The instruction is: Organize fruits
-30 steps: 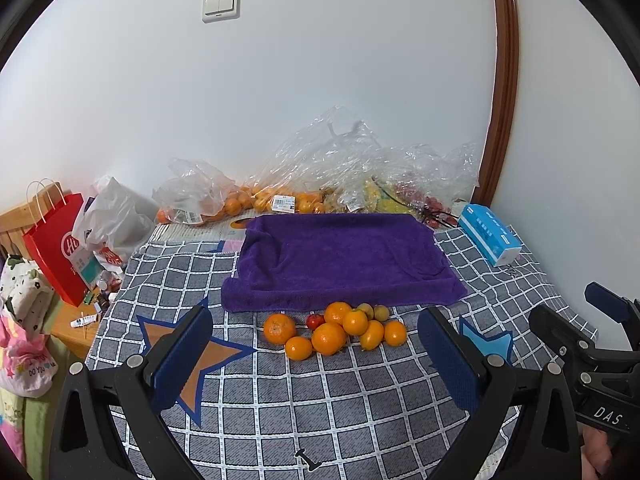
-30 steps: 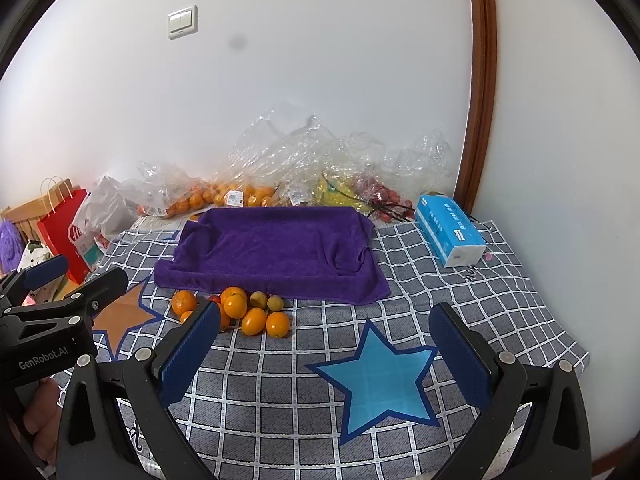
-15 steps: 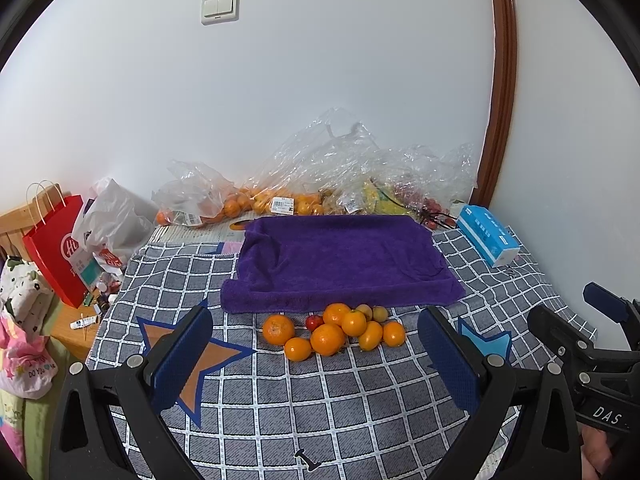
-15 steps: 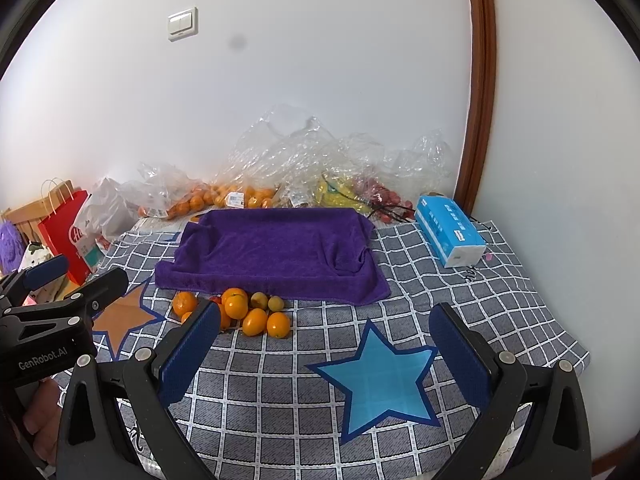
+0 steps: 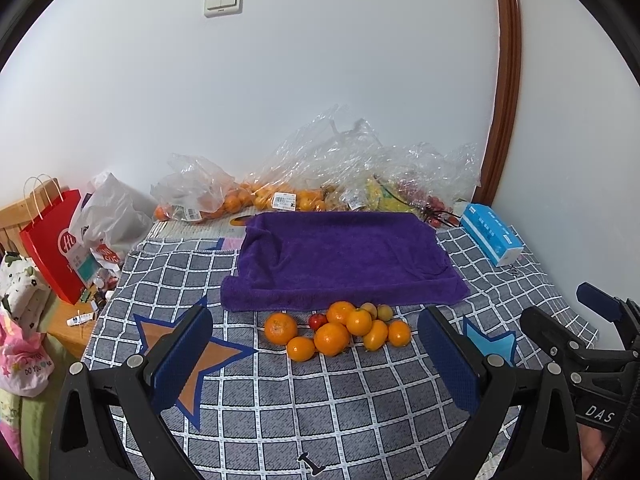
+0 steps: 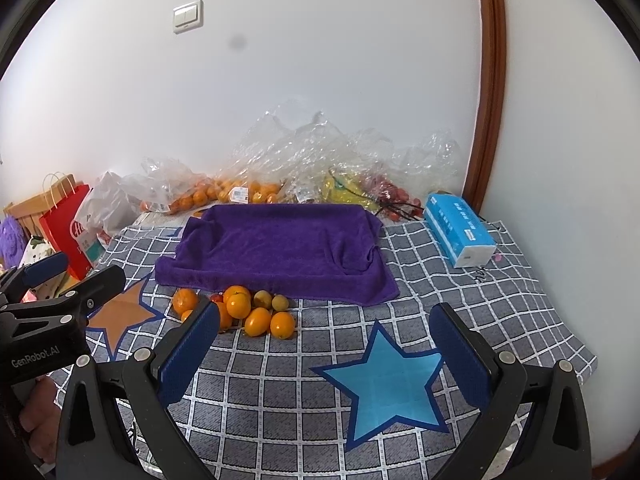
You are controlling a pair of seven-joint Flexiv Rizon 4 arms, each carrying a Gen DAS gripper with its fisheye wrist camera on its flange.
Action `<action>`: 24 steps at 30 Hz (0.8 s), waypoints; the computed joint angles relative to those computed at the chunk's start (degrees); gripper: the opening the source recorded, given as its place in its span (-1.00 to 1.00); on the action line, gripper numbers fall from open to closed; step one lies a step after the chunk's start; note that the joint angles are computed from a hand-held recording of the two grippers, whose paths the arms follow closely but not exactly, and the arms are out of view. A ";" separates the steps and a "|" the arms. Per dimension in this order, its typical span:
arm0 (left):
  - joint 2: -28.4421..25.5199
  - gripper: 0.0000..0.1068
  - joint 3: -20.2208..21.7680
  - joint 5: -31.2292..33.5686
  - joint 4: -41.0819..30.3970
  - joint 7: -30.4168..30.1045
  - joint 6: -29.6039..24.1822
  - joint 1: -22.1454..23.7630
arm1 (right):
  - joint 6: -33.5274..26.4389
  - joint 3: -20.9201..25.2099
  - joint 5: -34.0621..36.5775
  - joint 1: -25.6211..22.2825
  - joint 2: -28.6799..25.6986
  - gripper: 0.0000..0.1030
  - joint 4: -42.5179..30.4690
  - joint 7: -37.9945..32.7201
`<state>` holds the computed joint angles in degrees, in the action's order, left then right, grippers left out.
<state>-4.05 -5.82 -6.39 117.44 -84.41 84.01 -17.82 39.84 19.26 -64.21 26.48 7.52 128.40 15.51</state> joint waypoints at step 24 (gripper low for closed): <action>-12.78 0.92 -1.80 -7.04 -2.77 7.54 1.03 4.09 | 9.54 -7.51 -4.62 -1.44 -13.70 0.98 -1.72 -0.25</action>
